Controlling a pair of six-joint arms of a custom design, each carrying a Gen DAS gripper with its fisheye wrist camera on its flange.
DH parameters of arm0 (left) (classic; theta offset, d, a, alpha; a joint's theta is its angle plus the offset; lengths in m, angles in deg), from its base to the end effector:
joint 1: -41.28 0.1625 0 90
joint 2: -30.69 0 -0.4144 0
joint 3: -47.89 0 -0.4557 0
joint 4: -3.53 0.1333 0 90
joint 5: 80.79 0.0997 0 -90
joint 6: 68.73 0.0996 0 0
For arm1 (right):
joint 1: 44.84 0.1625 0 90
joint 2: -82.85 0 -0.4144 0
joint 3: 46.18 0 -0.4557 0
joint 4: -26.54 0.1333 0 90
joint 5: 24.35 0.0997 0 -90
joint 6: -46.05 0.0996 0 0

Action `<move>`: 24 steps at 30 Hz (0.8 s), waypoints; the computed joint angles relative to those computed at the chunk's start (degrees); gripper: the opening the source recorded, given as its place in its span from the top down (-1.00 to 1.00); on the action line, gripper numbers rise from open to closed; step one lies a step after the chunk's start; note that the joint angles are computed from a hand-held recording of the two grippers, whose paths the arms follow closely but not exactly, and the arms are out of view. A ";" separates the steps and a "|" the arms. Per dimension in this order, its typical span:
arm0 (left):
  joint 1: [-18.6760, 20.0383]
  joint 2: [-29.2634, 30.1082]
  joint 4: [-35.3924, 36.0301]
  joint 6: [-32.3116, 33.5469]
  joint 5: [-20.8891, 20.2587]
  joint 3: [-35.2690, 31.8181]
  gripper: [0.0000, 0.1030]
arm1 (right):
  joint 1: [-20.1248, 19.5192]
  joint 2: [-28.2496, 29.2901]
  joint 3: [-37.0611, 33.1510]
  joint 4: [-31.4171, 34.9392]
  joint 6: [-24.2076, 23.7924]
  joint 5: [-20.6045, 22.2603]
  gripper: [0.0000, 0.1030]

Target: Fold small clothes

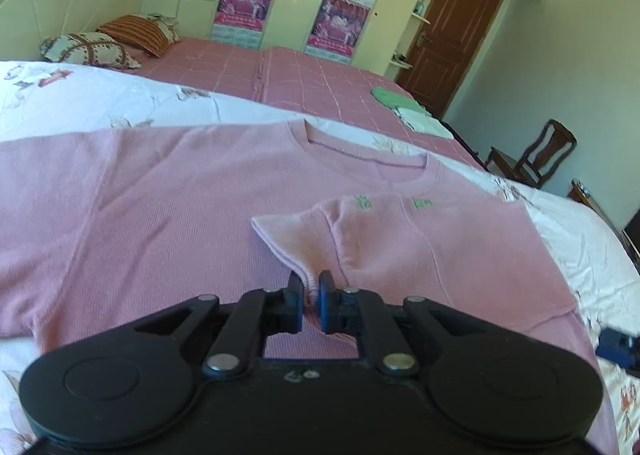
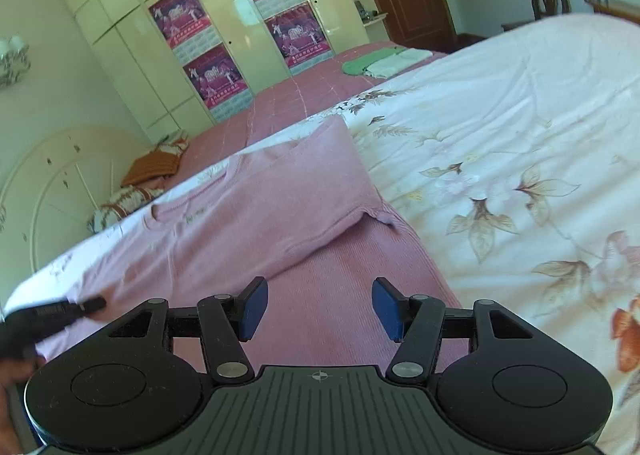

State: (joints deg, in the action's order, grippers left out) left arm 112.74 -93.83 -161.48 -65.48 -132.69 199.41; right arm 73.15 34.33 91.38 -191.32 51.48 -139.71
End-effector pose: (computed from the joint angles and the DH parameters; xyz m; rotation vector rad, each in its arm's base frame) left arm 0.0905 -0.3427 0.3187 0.0896 2.3839 -1.1490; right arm 0.2754 -0.3250 0.0097 0.3196 -2.7017 1.0907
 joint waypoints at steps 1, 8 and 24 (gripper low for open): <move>-0.19 0.48 -0.55 0.09 0.58 0.16 0.66 | -1.21 -0.12 -0.35 -0.08 0.95 1.81 -0.13; 2.04 3.13 -3.32 -1.44 -0.99 -0.38 0.36 | -11.21 -1.16 -3.09 2.67 7.62 14.64 -0.13; -3.06 2.55 -10.30 4.78 7.38 2.73 -0.14 | -15.03 -9.82 0.96 10.05 -0.58 15.91 0.66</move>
State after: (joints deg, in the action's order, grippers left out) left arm 109.68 -91.28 -171.78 -60.70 -125.31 202.13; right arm 58.12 24.51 92.33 -181.27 50.91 -123.80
